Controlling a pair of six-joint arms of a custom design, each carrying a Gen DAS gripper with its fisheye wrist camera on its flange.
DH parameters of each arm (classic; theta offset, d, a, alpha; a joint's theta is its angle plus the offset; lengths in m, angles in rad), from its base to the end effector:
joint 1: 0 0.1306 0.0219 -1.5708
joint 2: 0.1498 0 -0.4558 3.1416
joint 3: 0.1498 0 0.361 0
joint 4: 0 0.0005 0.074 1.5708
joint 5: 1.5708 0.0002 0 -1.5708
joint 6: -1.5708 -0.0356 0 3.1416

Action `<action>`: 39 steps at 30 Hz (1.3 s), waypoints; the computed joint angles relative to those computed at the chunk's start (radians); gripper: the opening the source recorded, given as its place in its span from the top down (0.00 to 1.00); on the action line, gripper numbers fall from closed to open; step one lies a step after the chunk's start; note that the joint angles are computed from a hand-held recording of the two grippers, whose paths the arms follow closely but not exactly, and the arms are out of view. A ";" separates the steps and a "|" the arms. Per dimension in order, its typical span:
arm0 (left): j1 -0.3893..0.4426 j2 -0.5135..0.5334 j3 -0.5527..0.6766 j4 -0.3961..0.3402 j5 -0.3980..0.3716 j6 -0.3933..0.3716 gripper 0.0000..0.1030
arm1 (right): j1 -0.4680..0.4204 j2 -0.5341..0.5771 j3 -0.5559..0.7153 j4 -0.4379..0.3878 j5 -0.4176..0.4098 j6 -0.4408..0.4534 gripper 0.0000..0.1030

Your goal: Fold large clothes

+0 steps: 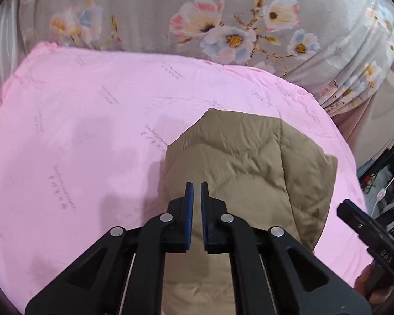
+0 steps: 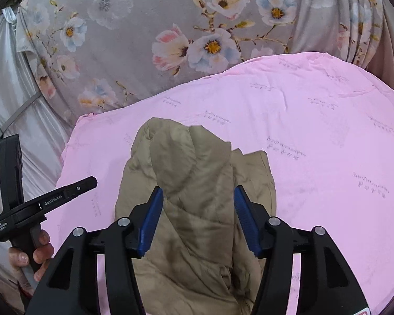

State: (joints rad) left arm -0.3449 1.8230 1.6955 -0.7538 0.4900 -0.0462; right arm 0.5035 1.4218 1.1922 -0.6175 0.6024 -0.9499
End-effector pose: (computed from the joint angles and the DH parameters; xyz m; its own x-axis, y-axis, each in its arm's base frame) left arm 0.5826 -0.2276 0.4227 -0.6986 0.2943 -0.6522 0.6130 0.7163 -0.3334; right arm 0.3972 0.1952 0.4267 -0.4379 0.5239 -0.7306 0.4938 0.8193 0.2915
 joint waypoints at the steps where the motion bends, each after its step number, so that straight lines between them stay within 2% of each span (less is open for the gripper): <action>1: -0.005 0.025 0.038 -0.026 -0.004 0.010 1.00 | -0.019 0.017 0.014 -0.015 -0.011 -0.014 0.41; 3: -0.016 0.053 0.076 -0.038 -0.026 0.019 1.00 | -0.056 0.066 0.050 -0.061 -0.026 -0.059 0.40; 5: -0.027 0.083 0.119 -0.075 -0.017 0.016 1.00 | -0.080 0.097 0.048 -0.037 -0.078 -0.076 0.44; 6: -0.035 0.099 0.142 -0.097 -0.006 0.013 1.00 | -0.096 0.102 0.031 0.008 -0.117 -0.078 0.51; 7: -0.043 0.114 0.164 -0.116 -0.002 0.008 1.00 | -0.107 0.099 0.004 0.069 -0.149 -0.074 0.68; 8: -0.053 0.125 0.177 -0.131 -0.004 0.005 1.00 | -0.110 0.095 -0.009 0.093 -0.152 -0.075 0.77; 11: -0.081 0.150 0.204 -0.149 -0.012 -0.015 1.00 | -0.108 0.079 -0.040 0.087 -0.079 -0.088 0.85; 15: -0.116 0.172 0.213 -0.161 -0.021 -0.045 1.00 | -0.133 0.082 -0.080 0.057 -0.050 -0.126 0.85; 19: -0.152 0.184 0.189 -0.124 -0.070 -0.055 1.00 | -0.151 0.113 -0.088 0.027 -0.035 -0.116 0.85; 25: -0.167 0.195 0.156 -0.056 -0.095 -0.048 1.00 | -0.190 0.142 -0.119 0.101 -0.066 -0.068 0.82; 31: -0.188 0.177 0.081 0.066 -0.162 -0.048 1.00 | -0.190 0.162 -0.137 0.150 -0.037 -0.043 0.80; 39: -0.207 0.168 0.019 0.188 -0.220 -0.038 1.00 | -0.191 0.169 -0.166 0.215 -0.022 -0.026 0.80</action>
State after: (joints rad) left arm -0.5515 1.9913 1.7140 -0.5656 0.2703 -0.0841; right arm 0.3122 1.5907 1.0264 -0.4024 0.5805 -0.9757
